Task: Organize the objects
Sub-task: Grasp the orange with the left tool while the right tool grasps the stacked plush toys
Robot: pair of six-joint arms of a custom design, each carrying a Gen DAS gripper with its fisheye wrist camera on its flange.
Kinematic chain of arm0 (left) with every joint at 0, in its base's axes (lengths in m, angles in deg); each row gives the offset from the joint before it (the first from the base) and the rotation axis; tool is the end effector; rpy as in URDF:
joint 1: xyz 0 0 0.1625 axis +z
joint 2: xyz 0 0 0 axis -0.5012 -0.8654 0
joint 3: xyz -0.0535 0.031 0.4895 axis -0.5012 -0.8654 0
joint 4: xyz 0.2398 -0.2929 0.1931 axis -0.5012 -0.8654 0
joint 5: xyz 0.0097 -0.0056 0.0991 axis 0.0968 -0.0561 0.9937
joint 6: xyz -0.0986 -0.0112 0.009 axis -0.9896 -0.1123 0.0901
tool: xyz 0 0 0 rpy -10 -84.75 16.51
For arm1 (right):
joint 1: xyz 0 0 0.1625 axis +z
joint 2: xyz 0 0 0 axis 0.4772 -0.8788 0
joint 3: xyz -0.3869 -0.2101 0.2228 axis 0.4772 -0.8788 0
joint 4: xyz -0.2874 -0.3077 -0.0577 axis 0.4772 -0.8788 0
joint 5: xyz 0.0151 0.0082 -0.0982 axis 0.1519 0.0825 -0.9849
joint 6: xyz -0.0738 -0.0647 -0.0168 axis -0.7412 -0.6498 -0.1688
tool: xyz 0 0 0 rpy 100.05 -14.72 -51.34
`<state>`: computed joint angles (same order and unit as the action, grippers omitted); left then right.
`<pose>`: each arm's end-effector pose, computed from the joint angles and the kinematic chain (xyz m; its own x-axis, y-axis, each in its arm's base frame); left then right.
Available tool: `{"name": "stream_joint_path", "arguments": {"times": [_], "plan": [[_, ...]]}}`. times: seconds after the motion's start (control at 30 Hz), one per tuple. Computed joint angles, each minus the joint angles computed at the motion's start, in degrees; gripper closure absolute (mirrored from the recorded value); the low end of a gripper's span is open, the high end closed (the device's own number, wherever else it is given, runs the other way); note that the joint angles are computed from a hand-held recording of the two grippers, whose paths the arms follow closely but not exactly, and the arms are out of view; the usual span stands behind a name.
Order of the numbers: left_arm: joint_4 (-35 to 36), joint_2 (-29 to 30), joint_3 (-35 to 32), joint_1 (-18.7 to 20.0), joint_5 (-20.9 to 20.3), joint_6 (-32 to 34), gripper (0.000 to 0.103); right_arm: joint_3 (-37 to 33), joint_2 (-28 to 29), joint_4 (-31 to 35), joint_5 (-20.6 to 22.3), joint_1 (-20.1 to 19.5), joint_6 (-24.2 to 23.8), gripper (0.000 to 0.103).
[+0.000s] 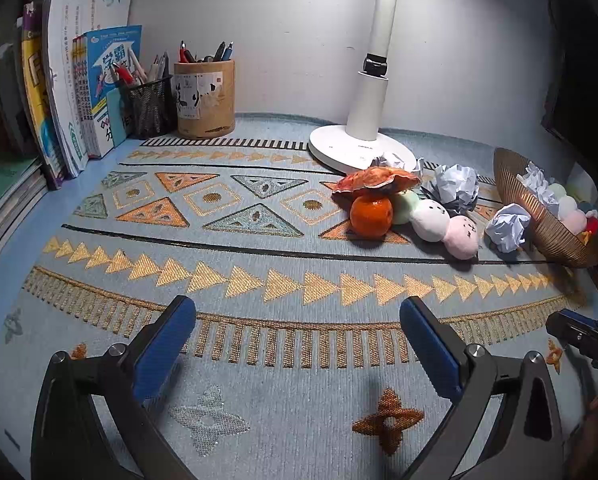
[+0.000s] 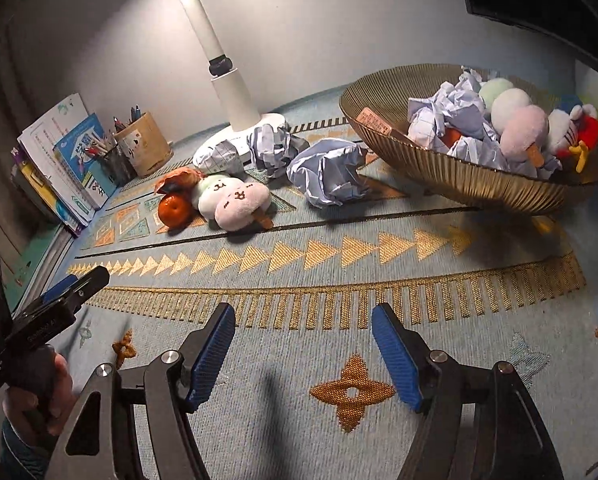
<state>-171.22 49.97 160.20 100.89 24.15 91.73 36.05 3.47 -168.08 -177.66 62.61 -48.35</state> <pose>-0.0284 -0.7512 0.1428 -0.6815 -0.4710 -0.5601 0.2550 0.5645 -0.7851 0.1323 -0.8563 0.0213 -0.7916 -0.4574 0.4052 -0.5875 0.7520 -0.2988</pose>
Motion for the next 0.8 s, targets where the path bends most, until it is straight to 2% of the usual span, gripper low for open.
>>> {"name": "stream_joint_path", "arguments": {"times": [0.1, 0.17, 0.27, 0.33, 0.37, 0.4, 0.43, 0.47, 0.5, 0.57, 0.6, 0.7, 0.8], "plan": [[-0.3, -0.1, 0.3, -0.1, -0.4, 0.1, 0.002, 1.5, -0.9, -1.1, -0.1, 0.0, 1.0, 0.034], [-0.7, -0.2, 0.6, 0.0, -0.7, 0.3, 0.002, 5.8, -3.0, -2.2, 1.7, -0.4, 1.6, 0.034], [-1.3, -0.3, 1.1, -0.1, -1.1, 0.4, 0.002, 13.6, -7.5, 0.2, 4.9, -0.7, 1.4, 0.034], [-0.5, -0.6, 1.3, 0.0, -1.8, -0.1, 0.001, 16.3, -10.2, 6.3, 6.5, -0.6, 1.2, 0.034], [0.4, -0.7, 1.3, 0.0, -1.9, -0.7, 0.001, 16.2, -11.6, 11.7, 9.1, -0.8, 2.4, 0.034], [1.5, -0.7, 1.1, 0.0, -1.7, -1.3, 0.001, 16.2, -12.5, 14.7, 13.2, -1.2, 2.8, 0.034], [2.8, -0.8, 1.0, 0.0, -1.7, -1.9, 0.002, 16.1, -13.0, 15.4, 15.1, -1.2, 2.6, 0.034], [4.3, -1.2, 1.0, 0.1, -2.3, -2.7, 0.002, 15.9, -13.1, 13.6, 14.6, -0.5, 1.9, 0.033], [5.6, -1.8, 1.1, 0.2, -4.0, -3.8, 0.002, 15.5, -12.5, 9.4, 11.8, 0.6, 0.7, 0.033], [8.3, -3.3, 0.6, 0.7, -8.5, -6.4, 0.002, 13.5, -9.2, 0.1, 3.1, 2.9, -3.7, 0.033], [10.2, -3.7, -0.5, 0.9, -10.0, -7.1, 0.002, 11.0, -7.2, -0.9, 0.7, 3.6, -5.4, 0.033], [17.4, -3.3, -6.1, 2.5, -14.0, -7.3, 0.002, 1.2, -1.2, 3.9, -0.7, 4.6, -5.4, 0.033], [24.6, -1.1, -12.3, 4.1, -14.6, -4.9, 0.005, -9.3, 4.7, 9.4, -1.2, 5.3, -6.9, 0.034]]}}
